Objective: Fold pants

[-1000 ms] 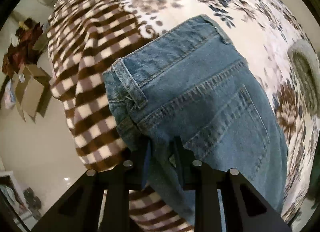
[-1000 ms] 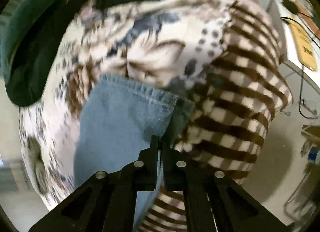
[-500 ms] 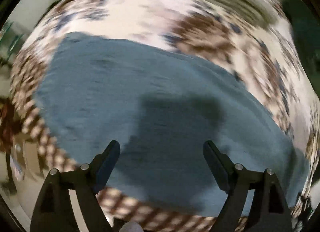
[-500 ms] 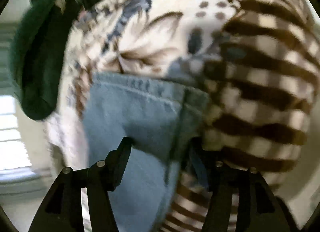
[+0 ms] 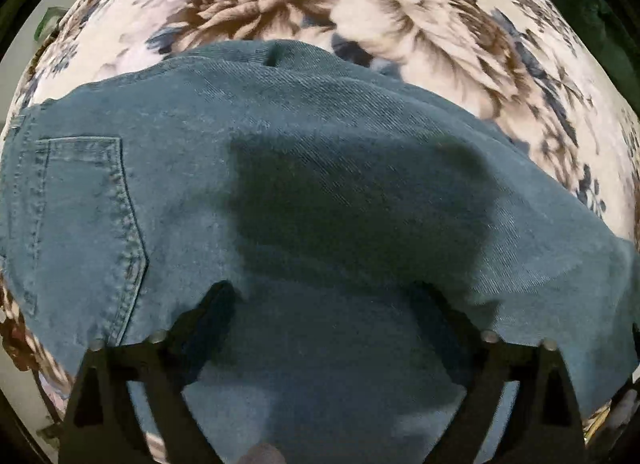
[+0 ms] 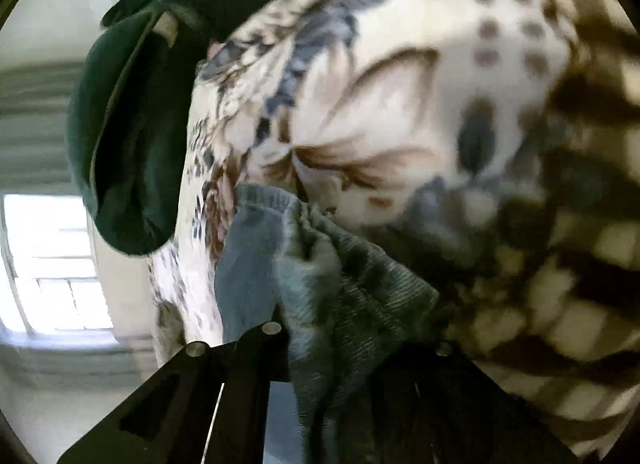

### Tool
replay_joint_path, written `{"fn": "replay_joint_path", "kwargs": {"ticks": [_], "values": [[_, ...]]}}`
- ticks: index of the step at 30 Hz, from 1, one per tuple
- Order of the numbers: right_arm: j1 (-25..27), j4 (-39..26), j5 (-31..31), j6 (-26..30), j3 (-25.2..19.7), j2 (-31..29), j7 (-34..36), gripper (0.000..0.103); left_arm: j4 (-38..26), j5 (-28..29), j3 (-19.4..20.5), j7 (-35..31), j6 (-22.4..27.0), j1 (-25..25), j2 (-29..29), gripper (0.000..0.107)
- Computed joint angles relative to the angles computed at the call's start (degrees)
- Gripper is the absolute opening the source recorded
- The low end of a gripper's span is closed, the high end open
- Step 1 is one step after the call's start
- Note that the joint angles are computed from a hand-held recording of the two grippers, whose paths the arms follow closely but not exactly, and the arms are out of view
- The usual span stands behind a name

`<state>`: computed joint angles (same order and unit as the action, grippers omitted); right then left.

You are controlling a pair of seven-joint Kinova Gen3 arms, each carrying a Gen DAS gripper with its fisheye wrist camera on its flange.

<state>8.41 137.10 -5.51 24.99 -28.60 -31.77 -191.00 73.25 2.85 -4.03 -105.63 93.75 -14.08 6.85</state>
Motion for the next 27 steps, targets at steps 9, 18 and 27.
{"fn": "replay_joint_path", "kwargs": {"ticks": [9, 18, 27], "values": [[-9.47, 2.27, 11.13, -6.77, 6.72, 5.23, -12.44, 0.017, 0.8, -2.98, 0.51, 3.66, -1.46, 1.79, 0.99, 0.103], [-13.16, -19.34, 27.52, 14.03, -0.07, 8.6, -18.16, 0.008, -8.52, 0.66, -0.02, 3.63, 7.01, -0.15, 0.16, 0.103], [-30.23, -43.23, 45.71, 24.61, -4.75, 28.82, -17.65, 0.008, -22.95, 10.68, -3.7, -4.62, 18.22, -11.49, 1.65, 0.103]]}}
